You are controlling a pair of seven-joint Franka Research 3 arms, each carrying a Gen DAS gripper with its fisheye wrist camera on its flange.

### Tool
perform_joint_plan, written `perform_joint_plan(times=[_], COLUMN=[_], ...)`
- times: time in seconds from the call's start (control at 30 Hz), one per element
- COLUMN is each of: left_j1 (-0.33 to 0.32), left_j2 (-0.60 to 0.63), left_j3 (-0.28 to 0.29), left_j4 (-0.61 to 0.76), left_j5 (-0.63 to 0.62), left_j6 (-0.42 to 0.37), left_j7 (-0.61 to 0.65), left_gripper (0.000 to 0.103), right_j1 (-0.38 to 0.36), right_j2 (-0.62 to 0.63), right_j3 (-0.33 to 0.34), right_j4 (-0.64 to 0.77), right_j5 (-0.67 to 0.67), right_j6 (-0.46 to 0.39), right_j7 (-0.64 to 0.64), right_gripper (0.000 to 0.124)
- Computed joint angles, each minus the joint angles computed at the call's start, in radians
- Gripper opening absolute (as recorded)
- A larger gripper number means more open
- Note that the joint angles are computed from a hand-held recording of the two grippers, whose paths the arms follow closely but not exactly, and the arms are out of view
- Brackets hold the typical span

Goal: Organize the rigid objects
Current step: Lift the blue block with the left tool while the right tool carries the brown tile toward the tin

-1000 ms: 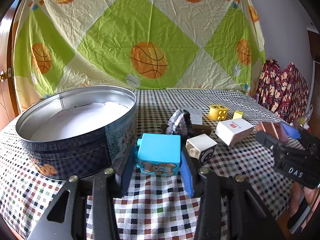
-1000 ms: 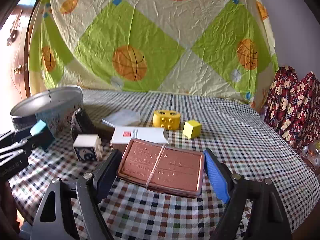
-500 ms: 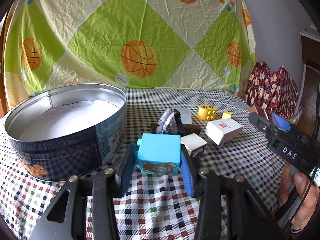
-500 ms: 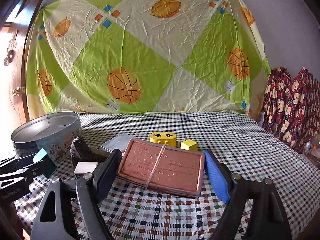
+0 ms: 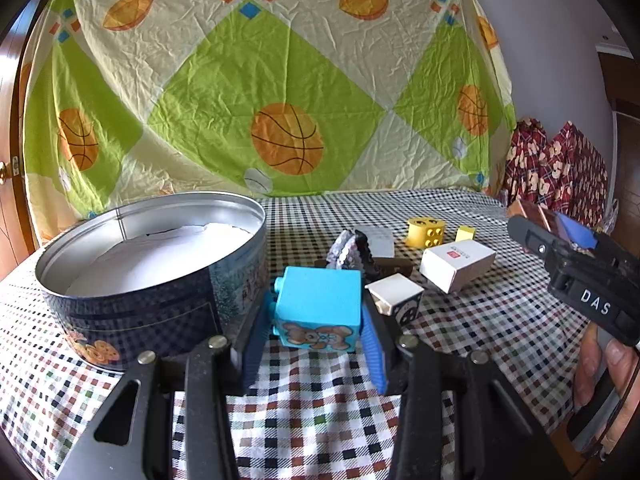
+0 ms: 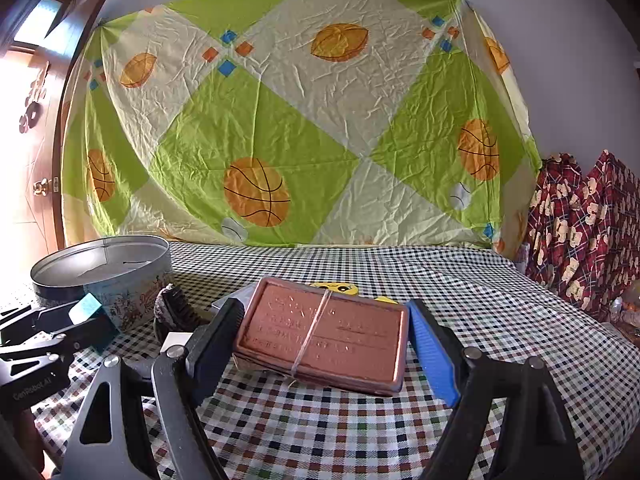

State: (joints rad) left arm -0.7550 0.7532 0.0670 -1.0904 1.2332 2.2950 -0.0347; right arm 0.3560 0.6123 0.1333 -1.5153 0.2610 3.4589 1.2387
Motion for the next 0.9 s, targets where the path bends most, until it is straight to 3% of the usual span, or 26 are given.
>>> perform_joint_plan(times=[0.27, 0.4, 0.6, 0.9], left_j1=[-0.016, -0.012, -0.011, 0.021], left_j2=[0.0, -0.049, -0.059, -0.138], left_j3=[-0.002, -0.006, -0.017, -0.051], left_j4=[0.003, -0.083, -0.103, -0.222], left_j5=[-0.028, 0.0, 0.073, 0.126], left_j6=[-0.101, -0.088, -0.087, -0.088], left_j7=[0.03, -0.055, -0.083, -0.185], left_gripper=[0.042, 0.042, 0.042, 0.042], right_j1=[-0.063, -0.06, 0.045, 0.096], right_j2=[-0.001, 0.0, 0.005, 0.009], right_j3=[0.106, 0.096, -0.004, -0.03], right_j4=[-0.051, -0.049, -0.035, -0.009], right_j5=[-0.146, -0.146, -0.057, 0.019], right_j6=[0.097, 0.098, 0.12, 0.075], right_j7=[0.034, 0.068, 0.002, -0.056], right_gripper=[0.083, 0.083, 0.083, 0.083])
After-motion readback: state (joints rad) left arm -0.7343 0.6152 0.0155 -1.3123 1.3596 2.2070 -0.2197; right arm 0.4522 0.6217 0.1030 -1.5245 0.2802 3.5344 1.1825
